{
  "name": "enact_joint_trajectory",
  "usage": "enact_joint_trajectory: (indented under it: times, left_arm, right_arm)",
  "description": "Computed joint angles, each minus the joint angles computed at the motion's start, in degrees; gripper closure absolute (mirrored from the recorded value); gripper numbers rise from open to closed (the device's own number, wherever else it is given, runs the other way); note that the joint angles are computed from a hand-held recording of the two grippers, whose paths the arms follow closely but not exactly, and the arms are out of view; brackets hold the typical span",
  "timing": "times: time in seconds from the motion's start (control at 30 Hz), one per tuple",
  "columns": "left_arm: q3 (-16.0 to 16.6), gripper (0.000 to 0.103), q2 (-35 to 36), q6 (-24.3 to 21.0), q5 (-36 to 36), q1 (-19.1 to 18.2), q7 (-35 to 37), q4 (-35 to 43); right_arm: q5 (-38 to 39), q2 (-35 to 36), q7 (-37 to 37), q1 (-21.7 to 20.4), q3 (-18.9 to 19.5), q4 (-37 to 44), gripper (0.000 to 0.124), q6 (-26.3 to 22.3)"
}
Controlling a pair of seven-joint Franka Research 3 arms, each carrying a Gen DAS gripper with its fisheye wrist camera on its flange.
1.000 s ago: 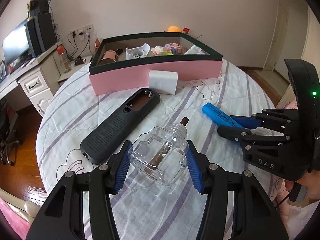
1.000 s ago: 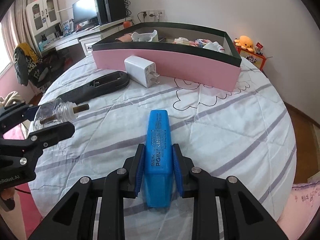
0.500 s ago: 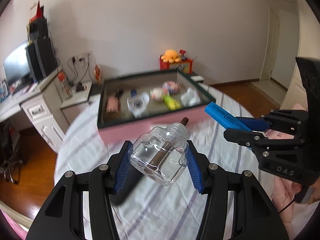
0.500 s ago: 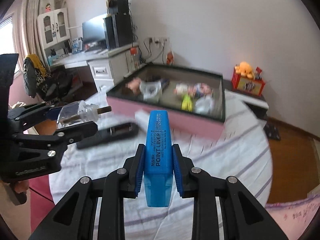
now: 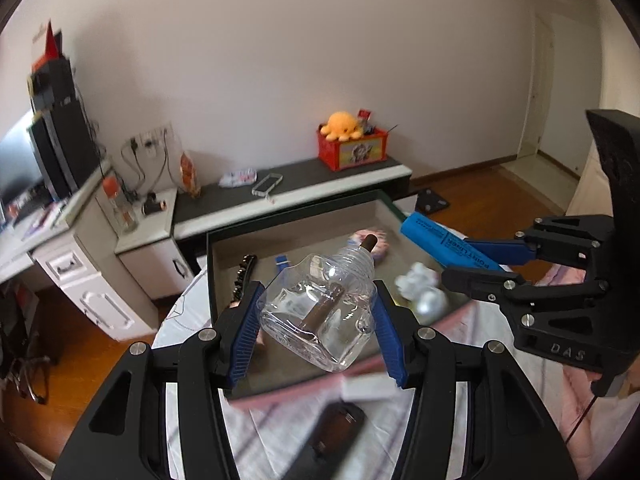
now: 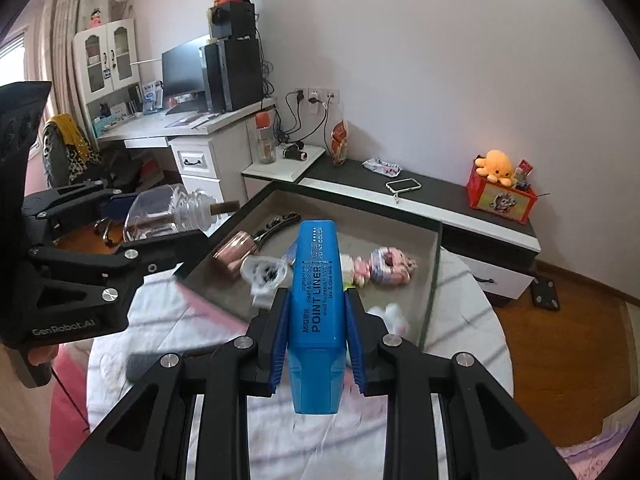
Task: Organize rigid objects
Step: 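Lower bottle and highlighter into the pink box and open both grippers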
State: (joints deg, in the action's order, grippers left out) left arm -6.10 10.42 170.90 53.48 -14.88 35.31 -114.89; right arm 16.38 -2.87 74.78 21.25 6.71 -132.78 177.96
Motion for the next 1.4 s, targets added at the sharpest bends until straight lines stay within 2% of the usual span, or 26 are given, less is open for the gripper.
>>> enact_joint_trajectory:
  times: [0.1, 0.27, 0.37, 0.43, 0.53, 0.6, 0.77, 0.97, 1.03, 1.07, 1.23, 1.3, 1.4]
  left_arm:
    - [-2.44, 0.049, 5.5, -3.53, -10.7, 3.15, 11.07, 5.68]
    - [-3.24, 0.049, 13.82, -8.85, -21.54, 4.64, 21.93, 14.13]
    - [-3.53, 0.05, 18.34, -10.69, -26.76, 5.1, 26.17, 18.59]
    - [-1.62, 0.049, 20.41, -11.57, -26.92, 3.65, 26.08, 20.71]
    - [-2.63, 0.049, 22.86, -12.53, -30.47, 4.8, 29.13, 22.69]
    - [-1.24, 0.05, 23.71, -12.18, -30.39, 3.92, 28.72, 23.09]
    - [-0.34, 0.048, 24.31, -11.52, -30.72, 2.89, 28.46, 23.43]
    - [0.67, 0.046, 23.07, -11.04, -29.74, 1.89, 26.58, 21.9]
    - [1.22, 0.042, 22.24, -10.89, -28.69, 1.41, 26.02, 20.92]
    - [2.24, 0.034, 21.75, -11.07, -27.56, 0.56, 24.75, 20.42]
    - [2.52, 0.025, 17.51, -9.25, -25.26, 0.09, 21.67, 15.29]
    - [4.62, 0.016, 15.25, -8.5, -21.68, -1.78, 17.69, 12.87]
    - [6.13, 0.014, 11.13, -6.6, -15.82, -3.18, 12.19, 8.38]
  right_arm:
    - [-4.84, 6.51, 3.77, -0.81, -0.27, 7.78, 0.097, -3.87]
    - [-7.19, 17.77, 6.97, 0.83, -2.36, 21.1, 0.097, -11.54]
    - [-6.07, 22.85, 7.49, 0.5, -2.09, 26.93, 0.097, -14.62]
    - [-5.73, 25.72, 8.59, 0.8, -2.59, 30.2, 0.097, -16.74]
    - [-5.6, 29.22, 9.77, 0.84, -2.91, 34.3, 0.097, -19.58]
    - [-4.92, 31.02, 9.86, 0.43, -2.59, 36.52, 0.097, -21.2]
    - [-4.69, 32.18, 11.97, 0.67, -3.3, 38.37, 0.096, -23.43]
    - [-7.08, 30.8, 14.26, 1.63, -4.2, 36.77, 0.096, -22.92]
    - [-7.09, 30.48, 14.04, 1.41, -3.89, 36.43, 0.096, -22.66]
    - [-7.21, 30.04, 14.06, 1.44, -3.89, 35.84, 0.096, -22.49]
    - [-7.05, 25.85, 13.25, 1.25, -3.16, 30.46, 0.096, -19.95]
    - [-7.51, 23.4, 13.19, 1.62, -3.26, 27.54, 0.096, -18.31]
    - [-8.27, 20.36, 13.64, 2.05, -3.31, 24.22, 0.09, -17.13]
